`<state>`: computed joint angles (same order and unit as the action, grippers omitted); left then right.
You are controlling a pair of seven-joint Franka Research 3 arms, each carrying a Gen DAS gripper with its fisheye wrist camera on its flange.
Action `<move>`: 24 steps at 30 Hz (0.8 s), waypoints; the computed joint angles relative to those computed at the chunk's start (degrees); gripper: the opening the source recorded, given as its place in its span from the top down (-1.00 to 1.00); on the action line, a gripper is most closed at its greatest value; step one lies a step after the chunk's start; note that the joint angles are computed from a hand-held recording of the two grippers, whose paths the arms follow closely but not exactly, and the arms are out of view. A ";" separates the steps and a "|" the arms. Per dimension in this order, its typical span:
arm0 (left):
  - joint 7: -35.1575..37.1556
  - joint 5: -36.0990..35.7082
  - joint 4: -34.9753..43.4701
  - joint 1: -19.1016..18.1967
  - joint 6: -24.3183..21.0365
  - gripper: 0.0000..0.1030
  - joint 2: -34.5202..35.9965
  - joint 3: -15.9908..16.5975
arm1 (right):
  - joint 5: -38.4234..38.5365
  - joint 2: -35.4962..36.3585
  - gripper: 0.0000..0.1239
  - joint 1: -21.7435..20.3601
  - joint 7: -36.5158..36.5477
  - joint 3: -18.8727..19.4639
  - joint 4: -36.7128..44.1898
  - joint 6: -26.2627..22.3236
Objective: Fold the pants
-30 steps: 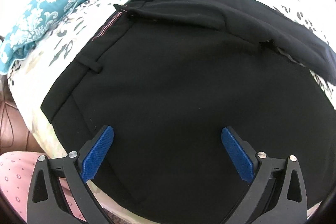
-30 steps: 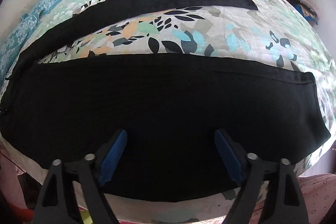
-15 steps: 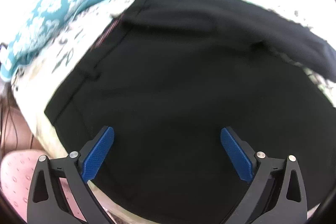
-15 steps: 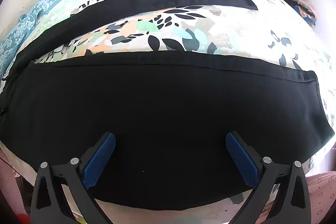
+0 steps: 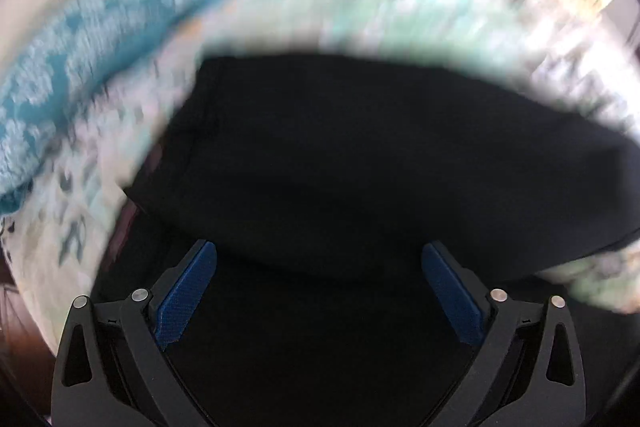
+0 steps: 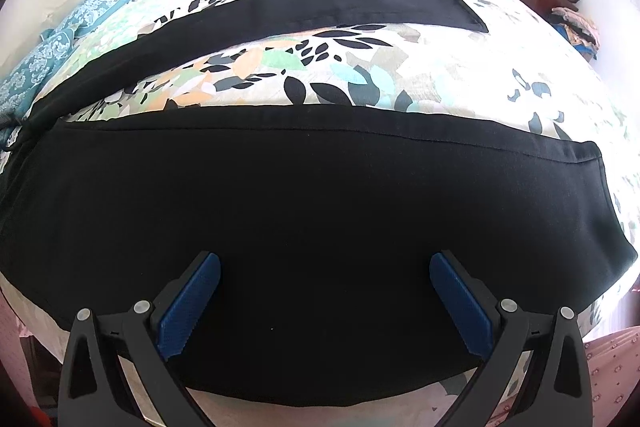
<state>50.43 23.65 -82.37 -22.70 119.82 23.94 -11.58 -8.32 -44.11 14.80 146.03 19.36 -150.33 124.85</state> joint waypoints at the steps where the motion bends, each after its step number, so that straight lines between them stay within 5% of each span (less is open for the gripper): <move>1: -0.27 -1.79 -2.21 1.75 2.15 -0.99 -0.78 -1.12 | 0.01 -0.03 -0.66 0.04 -0.05 -0.08 -0.02 0.03; 3: -2.55 -1.82 -9.17 2.22 9.05 -0.99 -5.15 -0.36 | 0.33 -0.04 -0.66 0.28 -0.52 -0.49 0.20 -0.34; 5: -4.17 -0.62 -12.19 2.00 10.68 -0.98 -8.11 -0.34 | 1.68 -0.25 -0.66 0.84 -2.09 -2.06 0.71 -0.78; 8: -6.93 2.67 -17.50 1.93 15.95 -0.98 -12.37 -0.60 | 3.94 -5.86 -0.65 -0.21 -1.09 -4.06 -3.03 5.41; 14: -10.13 3.95 -19.50 1.87 15.56 -0.99 -10.18 -0.81 | 4.82 -9.46 -0.65 -9.70 -6.23 -10.73 -5.25 12.54; 15: -13.77 9.36 -21.41 1.39 17.63 -0.99 -11.10 -0.80 | 4.54 -8.40 -0.66 -11.66 -8.21 -11.98 -4.54 13.34; 19: -15.90 11.83 -22.51 0.80 18.85 -0.99 -11.57 -0.21 | 4.83 3.66 -0.66 -16.34 -22.70 -21.08 3.00 13.38; 24: -19.52 16.44 -22.80 -0.03 18.37 -0.99 -11.36 -0.25 | 4.48 22.84 -0.66 -23.68 -29.50 -23.72 18.20 12.31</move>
